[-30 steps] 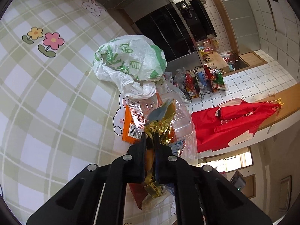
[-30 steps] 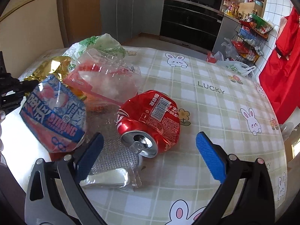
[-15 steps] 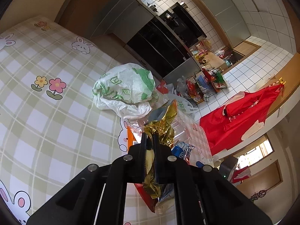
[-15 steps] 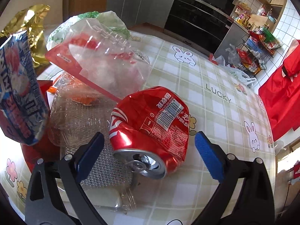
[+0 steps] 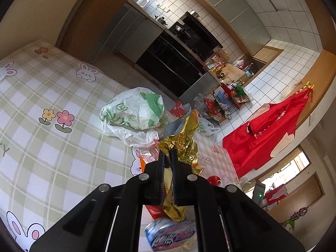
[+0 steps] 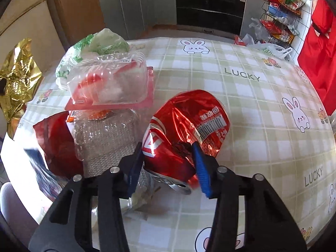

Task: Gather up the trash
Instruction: 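Grasp the crushed red soda can with the right gripper while the left gripper holds the foil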

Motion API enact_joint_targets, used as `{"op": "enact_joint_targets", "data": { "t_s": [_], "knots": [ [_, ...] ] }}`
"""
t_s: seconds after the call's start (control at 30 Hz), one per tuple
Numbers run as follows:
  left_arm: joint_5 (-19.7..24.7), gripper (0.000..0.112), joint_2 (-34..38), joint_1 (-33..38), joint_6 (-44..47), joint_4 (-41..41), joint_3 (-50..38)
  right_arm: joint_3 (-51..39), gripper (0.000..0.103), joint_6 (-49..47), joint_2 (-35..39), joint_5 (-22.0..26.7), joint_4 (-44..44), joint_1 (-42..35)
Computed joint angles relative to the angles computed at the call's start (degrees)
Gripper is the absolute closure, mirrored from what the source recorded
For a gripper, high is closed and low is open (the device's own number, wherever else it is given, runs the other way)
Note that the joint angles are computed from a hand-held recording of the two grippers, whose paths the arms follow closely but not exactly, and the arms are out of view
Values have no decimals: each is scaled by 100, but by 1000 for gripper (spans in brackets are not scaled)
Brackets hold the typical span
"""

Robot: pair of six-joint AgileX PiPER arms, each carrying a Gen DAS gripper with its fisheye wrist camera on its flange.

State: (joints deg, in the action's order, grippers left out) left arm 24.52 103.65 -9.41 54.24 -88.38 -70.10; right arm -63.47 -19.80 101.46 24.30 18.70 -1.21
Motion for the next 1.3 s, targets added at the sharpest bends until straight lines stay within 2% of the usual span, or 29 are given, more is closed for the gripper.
{"op": "enact_joint_targets", "data": {
  "t_s": [0.27,0.47,0.67,0.7,0.8,0.93,0.97,1.2,1.3],
  "knots": [
    [31,106,-220,7,337,-207,255,785,60,-1178,-760,-295,1401,-268],
    [160,106,-597,-21,699,-467,633,1052,64,-1899,-1163,-189,2231,-421],
    [278,106,-861,-174,977,-688,1000,1134,69,-1232,-1142,-237,1273,-45],
    [306,106,-899,-203,1009,-746,1075,1152,69,-941,-1103,-295,938,54],
    [372,106,-926,-277,1028,-806,1203,1147,68,-806,-971,-239,713,156],
    [341,106,-946,-350,1040,-796,1295,1273,50,-1675,-1097,-37,1369,30],
    [351,106,-961,-345,1070,-824,1332,1388,46,-1783,-1226,-124,1323,45],
    [501,106,-1089,-342,1219,-849,1635,1835,45,-2663,-1814,155,460,-292],
    [518,106,-1157,-417,1338,-867,1801,2065,46,-2850,-1921,101,97,-308]
  ]
}}
